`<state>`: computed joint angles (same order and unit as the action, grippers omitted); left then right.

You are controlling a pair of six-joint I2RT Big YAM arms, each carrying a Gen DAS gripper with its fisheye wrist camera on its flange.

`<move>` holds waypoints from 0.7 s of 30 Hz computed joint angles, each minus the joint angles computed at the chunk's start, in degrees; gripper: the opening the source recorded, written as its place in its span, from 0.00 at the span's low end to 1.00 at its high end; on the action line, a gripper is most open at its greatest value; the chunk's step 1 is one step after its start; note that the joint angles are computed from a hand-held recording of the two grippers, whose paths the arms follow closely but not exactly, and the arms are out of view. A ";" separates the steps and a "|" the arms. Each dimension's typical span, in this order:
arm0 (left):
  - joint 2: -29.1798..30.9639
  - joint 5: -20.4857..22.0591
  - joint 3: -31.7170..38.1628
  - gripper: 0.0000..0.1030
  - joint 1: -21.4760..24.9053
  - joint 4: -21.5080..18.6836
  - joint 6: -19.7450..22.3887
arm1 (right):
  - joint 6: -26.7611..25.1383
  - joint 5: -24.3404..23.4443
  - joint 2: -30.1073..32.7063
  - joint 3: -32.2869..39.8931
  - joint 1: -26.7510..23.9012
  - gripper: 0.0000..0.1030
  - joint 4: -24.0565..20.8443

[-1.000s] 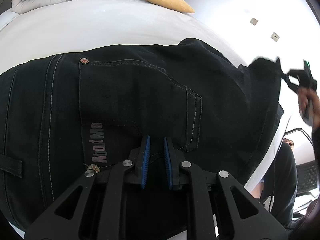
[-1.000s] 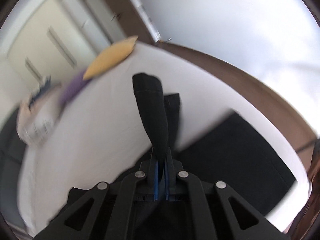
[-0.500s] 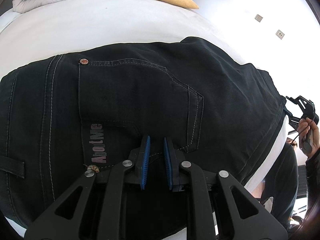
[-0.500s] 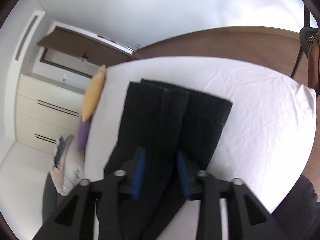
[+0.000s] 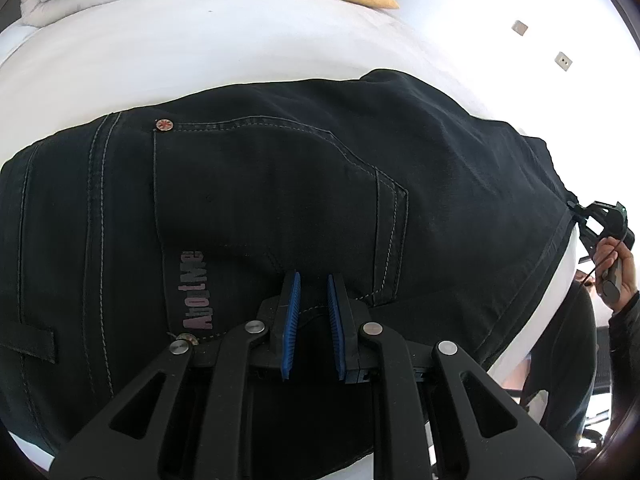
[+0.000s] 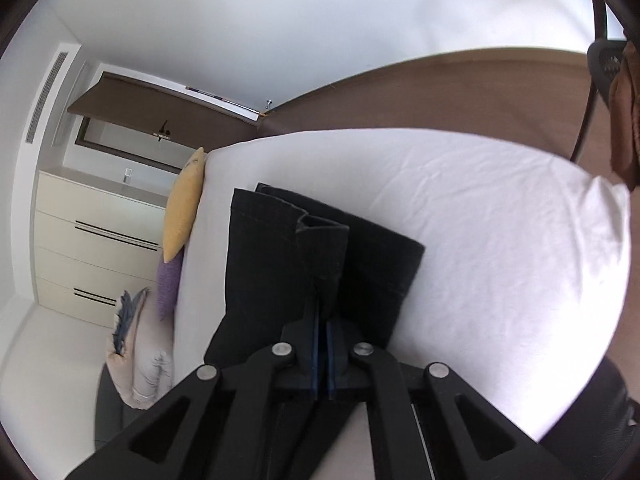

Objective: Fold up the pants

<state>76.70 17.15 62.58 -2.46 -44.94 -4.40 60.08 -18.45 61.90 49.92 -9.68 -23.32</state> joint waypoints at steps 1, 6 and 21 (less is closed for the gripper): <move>0.28 0.14 0.41 0.14 0.04 -0.45 0.27 | -0.40 -0.19 -0.21 -0.10 -0.31 0.03 -0.14; 1.28 0.20 2.00 0.14 -0.02 -1.87 1.10 | -0.47 -0.88 -1.06 -0.60 -3.03 0.01 -0.82; 1.68 -0.98 4.17 0.14 -0.65 -4.20 2.01 | -3.80 0.63 -1.42 0.50 -2.74 0.01 -3.70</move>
